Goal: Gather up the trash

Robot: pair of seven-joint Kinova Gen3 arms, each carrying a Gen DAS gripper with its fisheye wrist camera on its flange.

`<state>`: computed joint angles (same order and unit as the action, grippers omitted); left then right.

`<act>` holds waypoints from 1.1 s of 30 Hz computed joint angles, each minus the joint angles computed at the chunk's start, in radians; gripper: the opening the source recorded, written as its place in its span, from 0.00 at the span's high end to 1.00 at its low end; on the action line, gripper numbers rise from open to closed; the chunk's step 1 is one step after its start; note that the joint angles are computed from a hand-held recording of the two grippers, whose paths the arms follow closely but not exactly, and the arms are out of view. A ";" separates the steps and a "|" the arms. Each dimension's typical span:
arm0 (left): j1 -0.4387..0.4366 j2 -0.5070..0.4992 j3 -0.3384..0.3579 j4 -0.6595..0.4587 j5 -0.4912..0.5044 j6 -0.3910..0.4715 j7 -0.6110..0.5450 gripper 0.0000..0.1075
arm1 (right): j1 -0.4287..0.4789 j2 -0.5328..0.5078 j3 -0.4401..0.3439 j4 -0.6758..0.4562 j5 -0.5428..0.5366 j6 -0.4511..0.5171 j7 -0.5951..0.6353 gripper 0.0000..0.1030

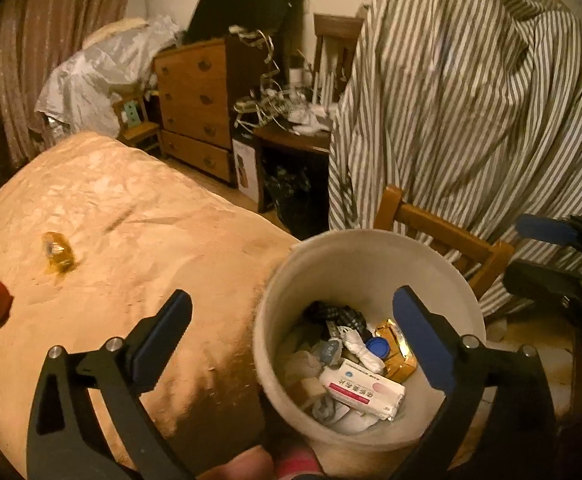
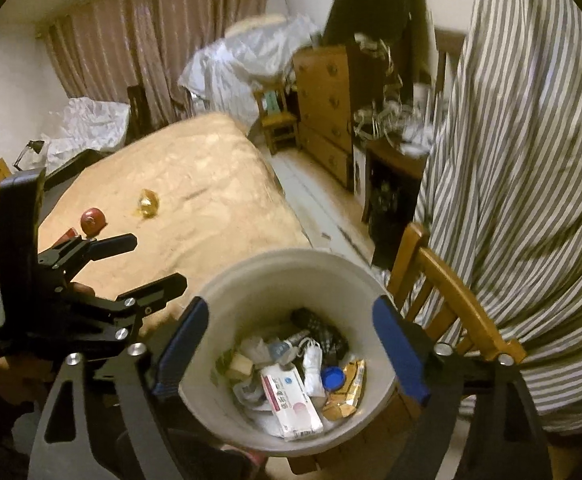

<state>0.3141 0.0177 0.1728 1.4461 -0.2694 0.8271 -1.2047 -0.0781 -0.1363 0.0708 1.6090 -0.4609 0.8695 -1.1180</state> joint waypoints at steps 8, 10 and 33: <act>-0.044 -0.138 0.029 0.100 -0.045 -0.039 0.064 0.10 | -0.026 -0.209 -0.075 0.162 0.141 -0.169 -0.123 0.08; -0.067 -0.186 0.060 0.137 -0.078 -0.047 0.108 0.10 | -0.019 -0.282 -0.098 0.224 0.168 -0.215 -0.169 0.06; -0.208 -0.512 0.178 0.294 0.124 -0.071 -0.023 0.09 | -0.056 -0.694 -0.138 0.392 0.366 -0.054 -0.485 0.05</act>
<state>0.1065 -0.4939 0.3509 1.7401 -0.1450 0.7557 -1.2278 -0.1342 -0.8298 -0.0675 2.0005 -0.0948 0.8151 -1.6029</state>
